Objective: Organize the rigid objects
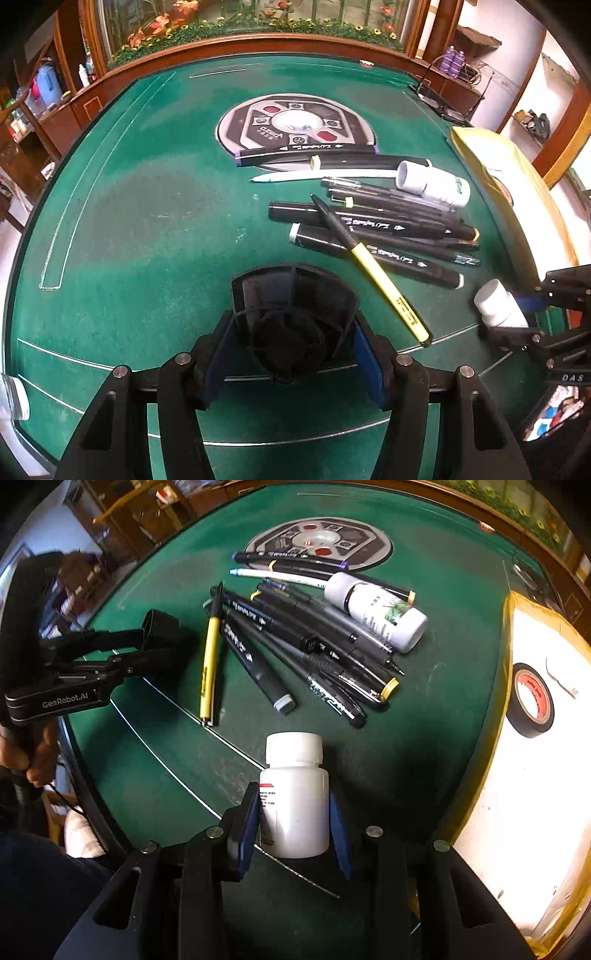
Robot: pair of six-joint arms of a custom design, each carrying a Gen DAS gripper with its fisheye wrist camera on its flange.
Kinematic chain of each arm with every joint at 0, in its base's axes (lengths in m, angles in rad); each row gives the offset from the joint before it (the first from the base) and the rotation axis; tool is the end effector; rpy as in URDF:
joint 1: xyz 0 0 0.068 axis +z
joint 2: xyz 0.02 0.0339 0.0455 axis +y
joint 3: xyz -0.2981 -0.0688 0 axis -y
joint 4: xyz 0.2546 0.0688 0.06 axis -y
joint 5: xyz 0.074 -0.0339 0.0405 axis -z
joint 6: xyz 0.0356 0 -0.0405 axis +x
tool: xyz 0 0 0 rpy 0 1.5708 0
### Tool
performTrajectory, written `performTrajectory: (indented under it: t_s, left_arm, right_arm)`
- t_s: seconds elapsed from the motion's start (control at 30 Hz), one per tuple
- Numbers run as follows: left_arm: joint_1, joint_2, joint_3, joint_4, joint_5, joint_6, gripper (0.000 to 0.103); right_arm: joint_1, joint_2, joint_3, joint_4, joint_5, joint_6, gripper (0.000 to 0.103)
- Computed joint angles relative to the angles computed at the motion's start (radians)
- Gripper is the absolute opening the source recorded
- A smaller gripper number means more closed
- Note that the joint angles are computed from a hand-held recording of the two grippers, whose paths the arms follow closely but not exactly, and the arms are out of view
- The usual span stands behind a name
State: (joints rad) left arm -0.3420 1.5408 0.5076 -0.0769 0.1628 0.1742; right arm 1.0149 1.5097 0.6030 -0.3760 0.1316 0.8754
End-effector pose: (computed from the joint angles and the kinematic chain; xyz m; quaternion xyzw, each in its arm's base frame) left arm 0.2256 -0.0864 0.1258 0.2656 0.9335 -0.0980 0.2201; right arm 0.1290 0.1989 0.1427 -0.0594 0.9858 0.0780 0.1366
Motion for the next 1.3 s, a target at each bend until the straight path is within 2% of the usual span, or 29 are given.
performTrajectory:
  t_s: [0.2,0.3,0.37,0.43,0.9,0.93,0.97,1.0,1.13,1.23,1.3]
  left_arm:
    - [-0.016,0.073,0.027,0.009,-0.036,-0.036,0.064]
    - [-0.047,0.059,-0.007,0.067,-0.079,-0.041,0.064]
    - [-0.056,0.050,-0.012,0.072,-0.084,-0.049,0.060]
    - [-0.050,0.043,-0.012,0.067,-0.073,-0.051,0.059]
    - [-0.151,-0.136,-0.010,0.043,-0.181,-0.053,0.056]
    - [-0.158,-0.146,-0.006,0.039,-0.189,-0.050,0.047]
    - [-0.166,-0.157,0.000,0.030,-0.195,-0.047,0.019]
    - [-0.167,-0.152,0.014,0.018,-0.194,-0.047,0.015]
    - [-0.150,-0.145,0.036,-0.006,-0.164,-0.047,0.015]
    - [-0.085,-0.129,0.052,-0.040,-0.078,-0.060,0.016]
    - [-0.035,-0.125,0.064,-0.065,-0.021,-0.057,0.036]
  right_arm:
    - [0.002,0.027,0.015,-0.009,0.016,-0.032,0.035]
    - [0.006,0.050,0.031,-0.021,0.026,-0.053,0.035]
    - [0.011,0.050,0.034,-0.025,0.034,-0.050,0.035]
    - [0.009,0.043,0.030,-0.022,0.031,-0.053,0.035]
    - [0.005,-0.033,-0.024,0.036,0.048,-0.033,0.035]
    - [0.005,-0.039,-0.026,0.036,0.051,-0.032,0.035]
    - [0.003,-0.046,-0.027,0.037,0.053,-0.032,0.035]
    - [0.004,-0.055,-0.029,0.035,0.055,-0.028,0.035]
    - [-0.001,-0.096,-0.041,0.026,0.063,-0.020,0.035]
    - [0.000,-0.110,-0.048,0.023,0.063,-0.007,0.035]
    - [0.003,-0.118,-0.053,0.025,0.061,0.002,0.035]
